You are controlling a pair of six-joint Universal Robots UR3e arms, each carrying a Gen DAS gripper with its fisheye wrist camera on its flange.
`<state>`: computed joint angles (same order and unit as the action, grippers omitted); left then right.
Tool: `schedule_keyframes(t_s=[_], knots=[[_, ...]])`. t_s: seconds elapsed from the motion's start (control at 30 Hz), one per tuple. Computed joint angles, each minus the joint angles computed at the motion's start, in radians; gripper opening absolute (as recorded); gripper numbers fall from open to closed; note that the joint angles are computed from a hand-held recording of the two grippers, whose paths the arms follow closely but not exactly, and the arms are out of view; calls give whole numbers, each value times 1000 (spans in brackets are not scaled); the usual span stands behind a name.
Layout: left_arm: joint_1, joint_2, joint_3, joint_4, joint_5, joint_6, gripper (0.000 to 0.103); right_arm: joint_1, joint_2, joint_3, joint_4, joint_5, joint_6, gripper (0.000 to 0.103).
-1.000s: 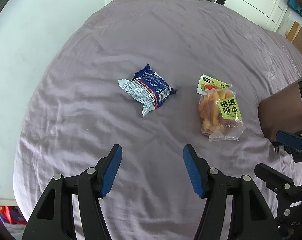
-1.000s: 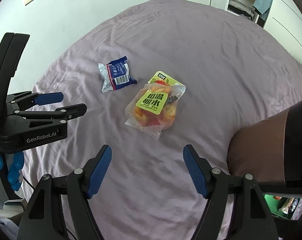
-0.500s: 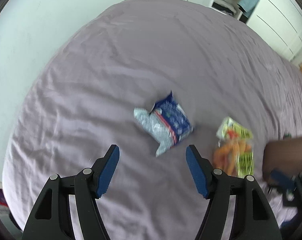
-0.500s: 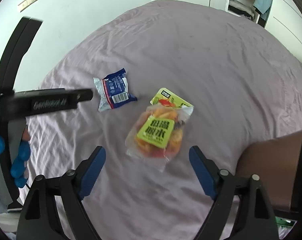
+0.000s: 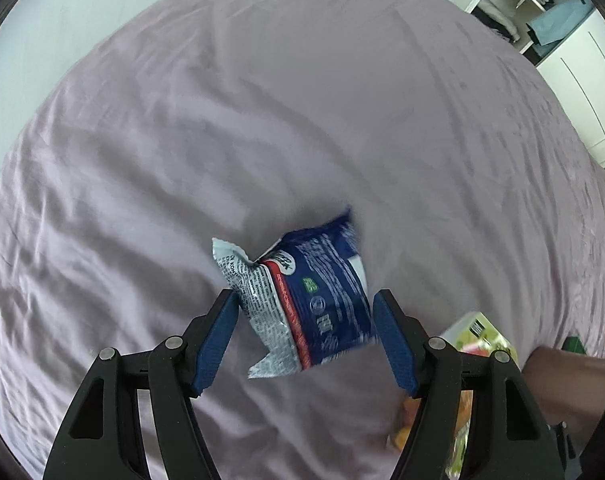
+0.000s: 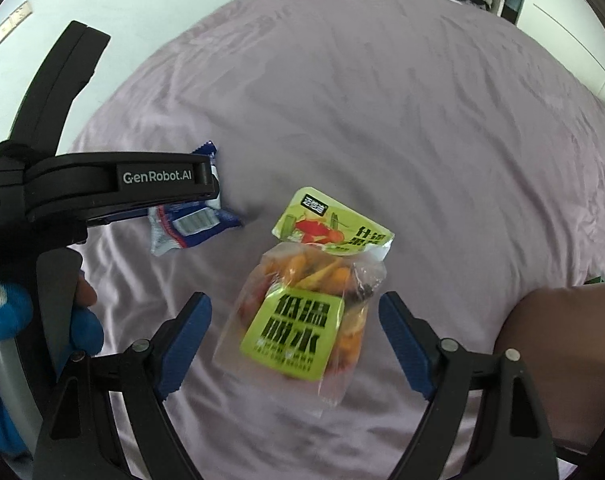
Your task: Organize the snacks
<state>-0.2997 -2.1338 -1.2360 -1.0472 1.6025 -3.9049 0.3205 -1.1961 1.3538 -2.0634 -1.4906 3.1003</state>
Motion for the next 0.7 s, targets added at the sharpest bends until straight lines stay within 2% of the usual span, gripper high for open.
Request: schedule_keyframes(t_s=[0.33, 0.7], knots=[[24, -108, 94, -5, -34, 34, 65, -42, 75, -35, 30, 43, 74, 103], [-18, -209, 251, -79, 2, 40, 65, -50, 114, -44, 78, 65, 108, 103]])
